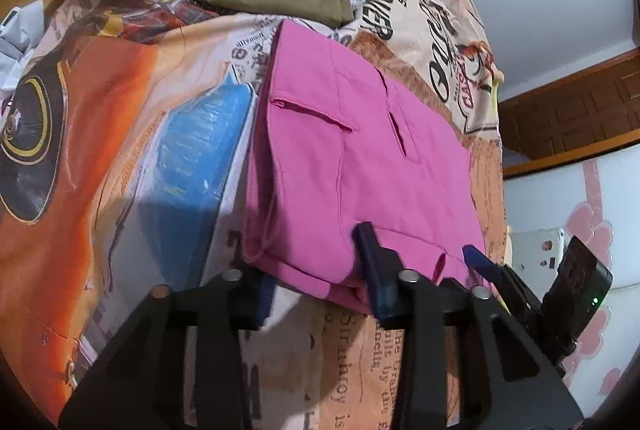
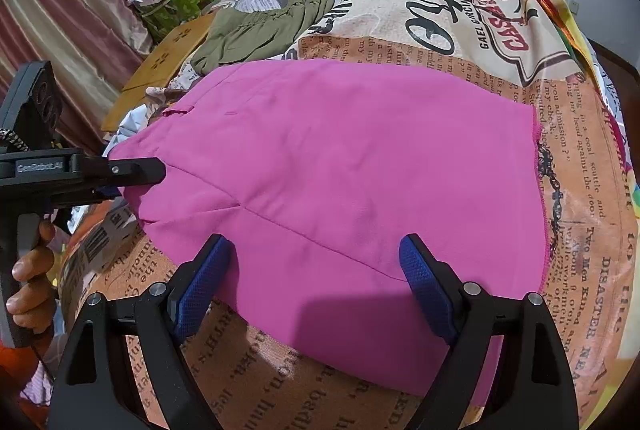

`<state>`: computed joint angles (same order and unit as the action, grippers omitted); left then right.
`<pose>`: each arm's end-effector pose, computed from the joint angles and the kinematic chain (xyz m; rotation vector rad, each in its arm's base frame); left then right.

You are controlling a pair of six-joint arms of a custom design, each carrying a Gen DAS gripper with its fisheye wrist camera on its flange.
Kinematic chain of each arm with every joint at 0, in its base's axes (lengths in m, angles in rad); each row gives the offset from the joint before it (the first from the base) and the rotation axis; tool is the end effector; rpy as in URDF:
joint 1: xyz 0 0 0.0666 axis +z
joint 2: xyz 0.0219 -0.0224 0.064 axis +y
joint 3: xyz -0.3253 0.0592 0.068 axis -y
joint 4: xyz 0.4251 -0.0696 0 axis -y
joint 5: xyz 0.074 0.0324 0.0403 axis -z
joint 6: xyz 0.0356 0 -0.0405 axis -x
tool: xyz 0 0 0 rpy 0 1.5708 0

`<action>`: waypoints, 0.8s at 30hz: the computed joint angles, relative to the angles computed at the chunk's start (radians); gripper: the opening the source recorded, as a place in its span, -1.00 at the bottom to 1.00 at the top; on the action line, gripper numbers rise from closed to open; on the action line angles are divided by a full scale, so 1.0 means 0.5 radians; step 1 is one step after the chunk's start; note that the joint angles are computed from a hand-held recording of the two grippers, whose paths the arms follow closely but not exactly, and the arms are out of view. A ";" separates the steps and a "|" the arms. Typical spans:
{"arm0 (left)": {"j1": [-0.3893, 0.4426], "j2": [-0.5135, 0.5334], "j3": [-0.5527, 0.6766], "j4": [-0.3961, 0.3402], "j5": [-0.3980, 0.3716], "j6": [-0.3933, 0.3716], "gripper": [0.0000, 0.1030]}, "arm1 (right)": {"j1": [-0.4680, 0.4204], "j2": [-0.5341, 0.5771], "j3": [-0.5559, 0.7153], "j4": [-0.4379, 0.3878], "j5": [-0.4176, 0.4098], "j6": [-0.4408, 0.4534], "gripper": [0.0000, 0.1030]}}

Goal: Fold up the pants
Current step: 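Close the left gripper on the edge of the folded pink pants, then lift the pants edge with the left gripper and fold it over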

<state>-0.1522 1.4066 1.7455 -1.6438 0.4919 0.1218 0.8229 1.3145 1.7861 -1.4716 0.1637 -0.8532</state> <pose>0.4563 -0.0874 0.5022 0.1390 2.8493 -0.7611 0.3056 0.3203 0.5637 0.1023 2.6079 0.4259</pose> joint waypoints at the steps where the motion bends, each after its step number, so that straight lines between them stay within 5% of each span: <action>1: -0.008 -0.009 -0.010 0.021 -0.021 0.001 -0.38 | 0.001 0.000 0.000 0.000 0.001 -0.003 0.65; 8: -0.115 -0.144 -0.089 0.241 -0.368 -0.098 -0.56 | -0.004 -0.022 -0.004 -0.020 -0.015 -0.051 0.64; 18: -0.029 -0.334 -0.217 0.445 -0.769 -0.322 -0.61 | 0.043 -0.129 -0.085 -0.077 0.046 -0.168 0.62; 24: -0.010 -0.354 -0.172 0.503 -0.816 -0.390 -0.64 | 0.061 -0.195 -0.160 -0.096 0.084 -0.238 0.62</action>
<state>-0.1572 1.2297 1.6597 -1.3923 0.0841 -0.0731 0.8533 1.2169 1.7061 -1.5197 0.2057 -0.9720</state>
